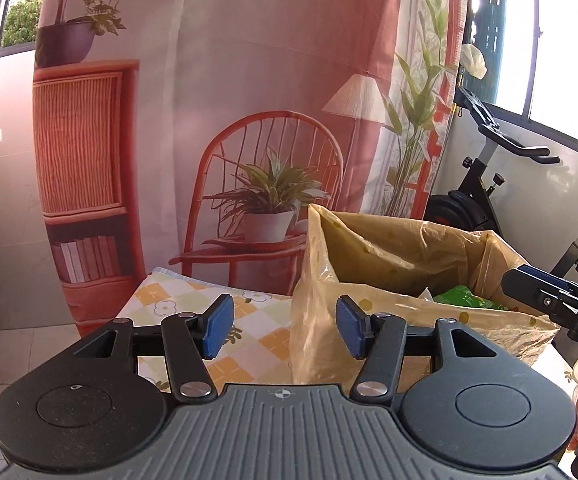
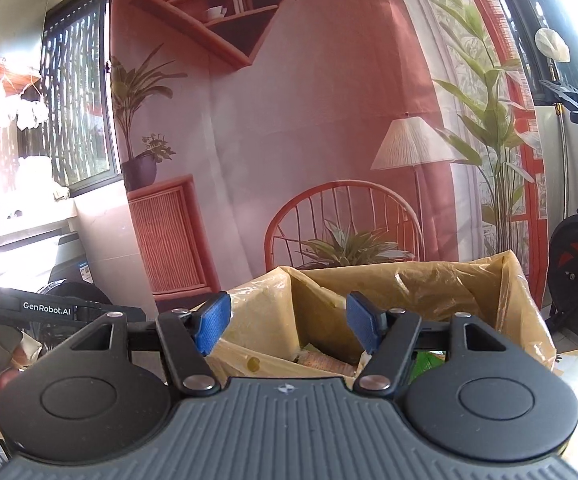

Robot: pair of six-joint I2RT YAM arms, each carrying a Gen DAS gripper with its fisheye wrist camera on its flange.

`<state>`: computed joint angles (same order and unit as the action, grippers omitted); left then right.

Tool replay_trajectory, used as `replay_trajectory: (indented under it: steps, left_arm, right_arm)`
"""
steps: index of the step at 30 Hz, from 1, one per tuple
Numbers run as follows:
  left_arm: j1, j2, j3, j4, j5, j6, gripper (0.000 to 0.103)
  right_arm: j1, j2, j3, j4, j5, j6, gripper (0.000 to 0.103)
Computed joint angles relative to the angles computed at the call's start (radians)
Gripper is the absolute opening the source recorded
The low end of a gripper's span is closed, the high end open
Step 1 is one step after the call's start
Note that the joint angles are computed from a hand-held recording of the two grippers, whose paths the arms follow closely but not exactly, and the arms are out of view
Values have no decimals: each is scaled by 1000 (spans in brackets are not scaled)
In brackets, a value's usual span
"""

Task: Organize snacks
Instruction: 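Open both tools to drop the packets into the tan box, then move both tools back down to the remaining snacks on the table, then grasp the black round cake with the left tool while the right grasps the yellow packet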

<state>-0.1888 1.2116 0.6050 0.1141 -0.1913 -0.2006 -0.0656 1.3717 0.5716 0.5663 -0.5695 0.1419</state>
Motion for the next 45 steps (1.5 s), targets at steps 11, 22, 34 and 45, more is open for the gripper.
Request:
replay_trajectory:
  steps: [11, 22, 34, 45]
  left_arm:
    - [169, -7, -295, 131, 125, 12, 66]
    - [111, 451, -317, 531, 70, 34, 66]
    - [120, 667, -299, 680, 70, 44, 68]
    - [175, 622, -444, 876, 35, -52, 49]
  right_arm:
    - [284, -17, -113, 46, 186, 10, 67]
    - [395, 224, -39, -6, 227, -78, 42]
    - [393, 374, 63, -82, 215, -66, 42]
    - [449, 497, 214, -248, 246, -194, 42]
